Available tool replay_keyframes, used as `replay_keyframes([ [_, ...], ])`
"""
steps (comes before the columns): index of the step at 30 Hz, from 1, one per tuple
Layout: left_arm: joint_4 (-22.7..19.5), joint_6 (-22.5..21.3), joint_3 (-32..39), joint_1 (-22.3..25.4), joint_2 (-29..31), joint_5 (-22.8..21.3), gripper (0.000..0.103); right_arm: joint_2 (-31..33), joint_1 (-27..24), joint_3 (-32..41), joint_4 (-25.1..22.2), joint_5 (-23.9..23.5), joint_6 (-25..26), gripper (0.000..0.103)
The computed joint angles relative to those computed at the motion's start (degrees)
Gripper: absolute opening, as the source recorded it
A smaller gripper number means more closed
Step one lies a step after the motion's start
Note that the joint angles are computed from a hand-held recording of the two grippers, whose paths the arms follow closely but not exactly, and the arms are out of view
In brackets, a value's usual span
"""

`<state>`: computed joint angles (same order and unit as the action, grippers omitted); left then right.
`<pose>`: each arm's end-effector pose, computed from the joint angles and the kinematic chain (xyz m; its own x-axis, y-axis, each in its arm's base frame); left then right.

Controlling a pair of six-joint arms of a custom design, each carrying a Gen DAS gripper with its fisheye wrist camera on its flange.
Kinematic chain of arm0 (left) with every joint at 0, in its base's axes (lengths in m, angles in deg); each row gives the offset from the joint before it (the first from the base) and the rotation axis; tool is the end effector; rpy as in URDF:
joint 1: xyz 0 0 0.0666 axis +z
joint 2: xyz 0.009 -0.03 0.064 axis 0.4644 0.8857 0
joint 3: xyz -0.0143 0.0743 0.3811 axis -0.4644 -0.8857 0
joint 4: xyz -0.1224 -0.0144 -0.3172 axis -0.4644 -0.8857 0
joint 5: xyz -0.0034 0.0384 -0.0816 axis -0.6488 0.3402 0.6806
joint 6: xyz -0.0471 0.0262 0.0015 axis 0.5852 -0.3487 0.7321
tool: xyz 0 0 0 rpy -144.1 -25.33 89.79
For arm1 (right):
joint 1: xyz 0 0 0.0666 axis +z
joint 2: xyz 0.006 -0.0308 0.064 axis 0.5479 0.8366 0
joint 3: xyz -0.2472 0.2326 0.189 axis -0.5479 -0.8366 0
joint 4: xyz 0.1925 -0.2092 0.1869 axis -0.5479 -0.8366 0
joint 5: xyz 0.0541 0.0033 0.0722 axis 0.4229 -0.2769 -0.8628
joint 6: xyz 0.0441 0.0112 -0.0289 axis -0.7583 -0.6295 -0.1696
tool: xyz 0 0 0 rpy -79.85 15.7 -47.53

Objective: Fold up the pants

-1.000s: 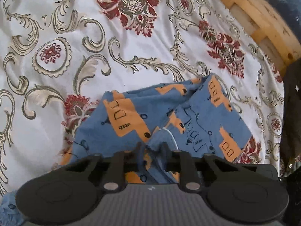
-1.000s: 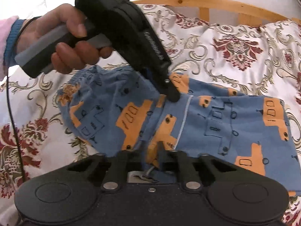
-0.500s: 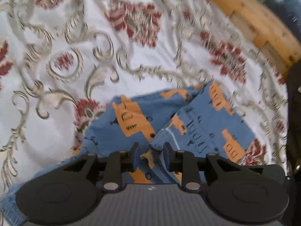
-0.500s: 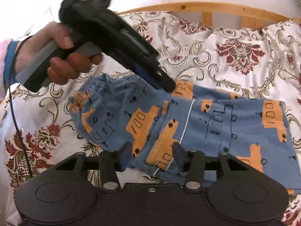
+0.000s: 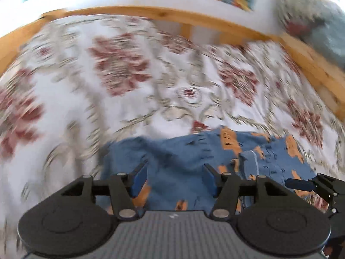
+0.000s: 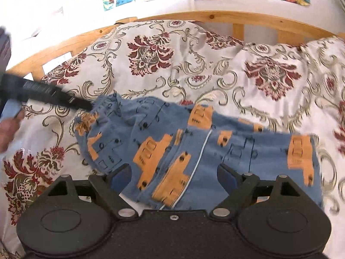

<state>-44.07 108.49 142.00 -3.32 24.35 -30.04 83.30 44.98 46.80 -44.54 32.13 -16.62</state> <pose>0.4529 -0.2504 0.4647 -0.5881 -0.4568 -0.6674 -0.4887 0.8582 -0.1567 0.5515 0.1368 0.3919 -0.4052 -0.4676 -0.7856 -0.8400 0.5296 0.1180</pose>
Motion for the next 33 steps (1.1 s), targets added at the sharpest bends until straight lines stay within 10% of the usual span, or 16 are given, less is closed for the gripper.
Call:
replay_keyframes([
  [5,3.59,10.51,-8.03,-0.29,-4.16,-0.46,0.058,6.59,1.3,12.79,-7.22,-1.44,0.04,0.088],
  [8,-2.67,16.89,-5.92,0.77,-1.9,-0.56,0.053,8.96,3.1,16.79,-8.33,-1.62,-0.97,0.087],
  [14,3.6,18.14,-9.41,2.78,-2.81,1.75,0.053,10.54,6.83,16.95,-7.27,0.5,-2.73,0.085],
  [18,-0.01,22.11,-8.12,4.87,-1.16,5.55,0.003,10.99,8.42,16.17,-7.31,1.66,-3.58,0.084],
  [25,-14.87,27.83,-2.7,2.44,0.37,-1.93,0.0,9.69,9.47,14.23,-5.55,0.26,-4.78,0.084],
  [31,9.4,24.24,-16.32,3.16,-8.34,3.94,0.002,9.5,9.6,13.35,-5.08,0.68,-4.41,0.084],
  [33,8.66,21.98,-14.71,3.24,-6.92,3.43,0.006,9.7,9.75,13.45,-5.19,0.84,-3.26,0.085],
])
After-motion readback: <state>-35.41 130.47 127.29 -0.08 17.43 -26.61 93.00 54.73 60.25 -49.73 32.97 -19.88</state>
